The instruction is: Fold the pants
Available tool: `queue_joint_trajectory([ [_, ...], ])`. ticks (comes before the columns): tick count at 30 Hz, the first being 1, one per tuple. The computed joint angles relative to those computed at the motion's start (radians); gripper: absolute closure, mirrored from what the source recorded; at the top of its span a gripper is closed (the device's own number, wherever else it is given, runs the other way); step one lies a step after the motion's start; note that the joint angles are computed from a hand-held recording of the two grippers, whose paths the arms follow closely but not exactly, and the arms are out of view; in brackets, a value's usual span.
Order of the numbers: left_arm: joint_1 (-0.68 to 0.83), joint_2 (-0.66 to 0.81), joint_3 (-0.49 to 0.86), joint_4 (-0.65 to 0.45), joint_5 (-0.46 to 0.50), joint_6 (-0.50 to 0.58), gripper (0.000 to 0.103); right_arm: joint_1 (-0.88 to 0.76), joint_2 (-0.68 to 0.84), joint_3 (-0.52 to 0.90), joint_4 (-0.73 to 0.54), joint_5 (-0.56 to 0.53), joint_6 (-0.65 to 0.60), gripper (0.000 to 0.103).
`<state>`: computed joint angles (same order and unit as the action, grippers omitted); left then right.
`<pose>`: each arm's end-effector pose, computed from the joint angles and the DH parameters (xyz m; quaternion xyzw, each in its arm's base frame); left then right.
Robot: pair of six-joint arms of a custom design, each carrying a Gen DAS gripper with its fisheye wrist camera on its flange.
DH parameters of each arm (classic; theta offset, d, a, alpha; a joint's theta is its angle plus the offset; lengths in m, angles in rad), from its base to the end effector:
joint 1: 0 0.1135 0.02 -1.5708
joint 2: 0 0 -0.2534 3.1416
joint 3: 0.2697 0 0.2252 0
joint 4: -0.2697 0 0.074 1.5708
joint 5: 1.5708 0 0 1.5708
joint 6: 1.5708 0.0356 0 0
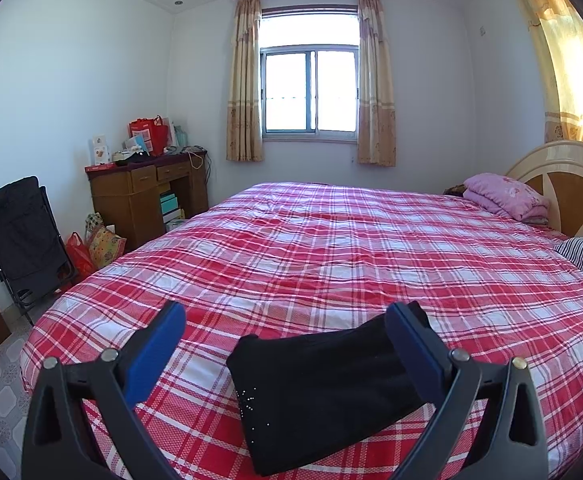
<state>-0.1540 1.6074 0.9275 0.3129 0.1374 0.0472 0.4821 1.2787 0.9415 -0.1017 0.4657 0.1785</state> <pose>0.3330 -0.0566 0.2377 0.1213 0.8143 -0.0867 0.5610 0.2444 0.1099 0.2960 -0.0019 0.8306 -0.0150 0.5567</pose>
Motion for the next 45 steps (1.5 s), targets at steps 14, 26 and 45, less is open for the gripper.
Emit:
queue_joint_trajectory([
  [14, -0.001, 0.008, 0.006, -0.010, -0.003, 0.005, 0.001, -0.010, 0.009, -0.001, 0.000, -0.008, 0.000, 0.032],
  [26, -0.003, 0.014, 0.009, -0.011, -0.006, 0.008, 0.001, -0.005, 0.011, -0.001, -0.003, 0.002, -0.013, 0.032],
  [45, -0.009, 0.003, 0.016, -0.021, -0.058, -0.003, 0.000, 0.001, 0.009, -0.003, -0.001, 0.007, -0.022, 0.032],
])
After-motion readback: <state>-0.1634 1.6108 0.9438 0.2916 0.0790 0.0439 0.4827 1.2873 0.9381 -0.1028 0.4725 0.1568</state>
